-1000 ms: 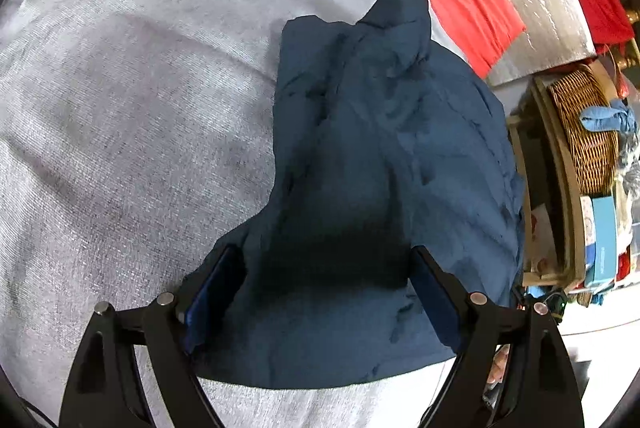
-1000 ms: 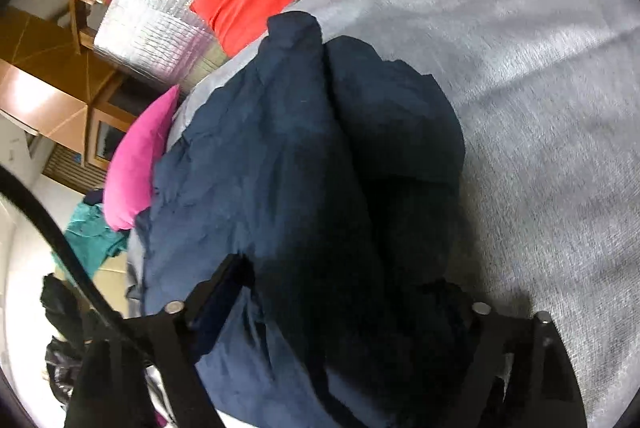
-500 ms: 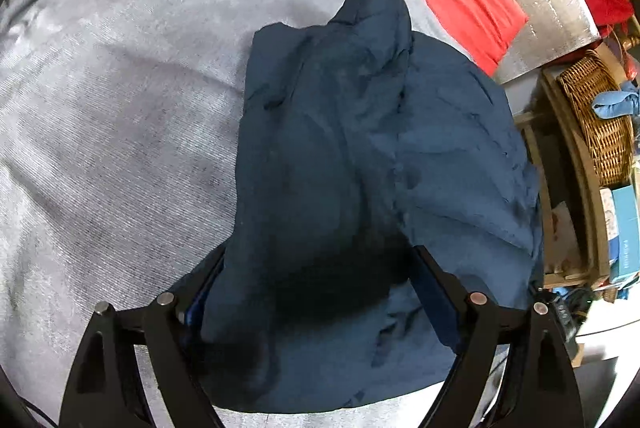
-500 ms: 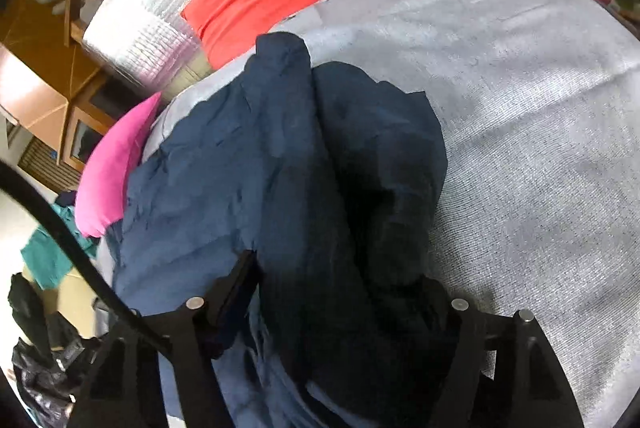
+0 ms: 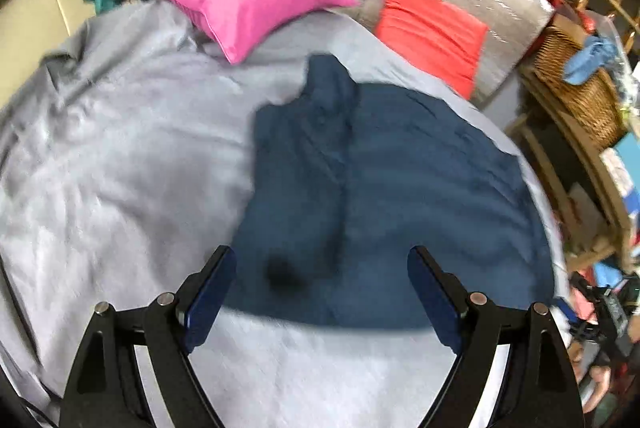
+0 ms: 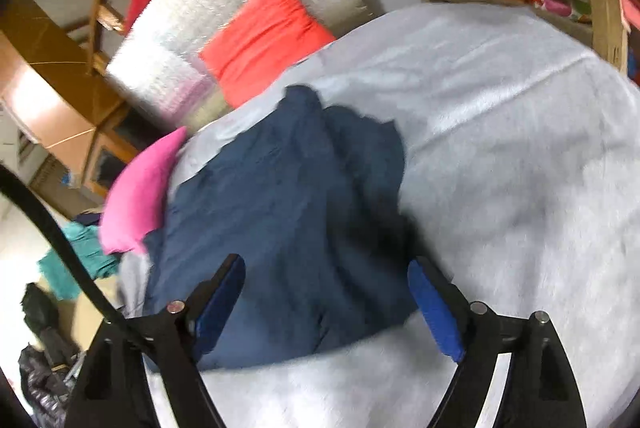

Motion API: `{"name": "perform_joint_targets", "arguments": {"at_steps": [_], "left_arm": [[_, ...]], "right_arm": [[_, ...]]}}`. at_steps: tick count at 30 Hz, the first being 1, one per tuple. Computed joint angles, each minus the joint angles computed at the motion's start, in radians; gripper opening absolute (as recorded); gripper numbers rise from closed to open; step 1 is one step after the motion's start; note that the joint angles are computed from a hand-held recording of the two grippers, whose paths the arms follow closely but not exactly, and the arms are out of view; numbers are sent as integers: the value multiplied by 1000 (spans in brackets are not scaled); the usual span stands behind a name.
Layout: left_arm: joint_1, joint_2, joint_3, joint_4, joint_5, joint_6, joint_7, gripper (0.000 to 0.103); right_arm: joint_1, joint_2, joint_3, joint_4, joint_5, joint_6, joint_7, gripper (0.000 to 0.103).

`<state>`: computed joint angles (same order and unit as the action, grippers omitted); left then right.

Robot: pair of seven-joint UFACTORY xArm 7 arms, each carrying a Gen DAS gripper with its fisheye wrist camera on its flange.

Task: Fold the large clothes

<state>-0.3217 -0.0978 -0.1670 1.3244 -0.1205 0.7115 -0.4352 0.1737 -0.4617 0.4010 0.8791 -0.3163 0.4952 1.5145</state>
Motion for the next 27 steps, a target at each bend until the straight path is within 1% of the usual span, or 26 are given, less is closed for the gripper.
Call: {"name": "perform_joint_targets", "arguments": {"at_steps": [2, 3, 6, 8, 9, 10, 12, 13, 14, 15, 16, 17, 18, 20, 22, 24, 25, 26, 27], "left_arm": [[-12, -29, 13, -48, -114, 0, 48, 88], [-19, -40, 12, -68, -154, 5, 46, 88], [-39, -60, 35, -127, -335, 32, 66, 88], [-38, -49, 41, -142, -412, 25, 46, 88], [-36, -45, 41, -152, -438, 9, 41, 88], [-30, -29, 41, -153, -447, -11, 23, 88], [-14, -4, 32, -151, -411, -52, -49, 88], [-11, 4, 31, -161, -427, -103, -68, 88], [-7, 8, 28, -165, -417, -137, -93, 88], [-2, 16, 24, -166, -386, -175, -129, 88], [0, 26, 22, -162, -372, -193, -147, 88], [1, 37, 23, -157, -379, -206, -152, 88], [-1, 50, 24, -153, -401, -223, -151, 88], [0, 67, 22, -148, -409, -253, -150, 88], [0, 93, 17, -118, -390, -255, -154, 87], [1, 119, 12, -88, -378, -259, -152, 87], [2, 139, 10, -69, -375, -268, -142, 86], [1, 154, 8, -49, -338, -269, -157, 85], [0, 166, 7, -30, -304, -269, -165, 79]], "right_arm": [[26, -1, 4, -21, 28, -60, 15, 87], [40, 3, 1, -35, 47, -96, 20, 88], [94, 35, -15, -89, 139, -243, 44, 88], [113, 70, -23, -107, 189, -316, 53, 88], [118, 90, -26, -112, 210, -343, 60, 88], [107, 105, -18, -112, 218, -359, 73, 88], [47, 126, 27, -121, 206, -401, 137, 88], [12, 138, 50, -122, 194, -419, 168, 88], [-36, 140, 86, -126, 174, -438, 210, 88], [-104, 135, 138, -135, 147, -467, 263, 88], [-185, 131, 198, -141, 122, -498, 315, 88], [-254, 125, 254, -143, 109, -519, 353, 88], [-352, 116, 331, -145, 95, -554, 397, 88], [-468, 103, 430, -136, 105, -578, 418, 88], [-550, 93, 501, -125, 120, -587, 416, 89], [-596, 96, 544, -91, 120, -550, 390, 88], [-611, 101, 560, -63, 105, -500, 375, 78], [-592, 117, 545, -30, 84, -439, 351, 62], [-575, 146, 538, 17, 50, -354, 313, 57]]}}
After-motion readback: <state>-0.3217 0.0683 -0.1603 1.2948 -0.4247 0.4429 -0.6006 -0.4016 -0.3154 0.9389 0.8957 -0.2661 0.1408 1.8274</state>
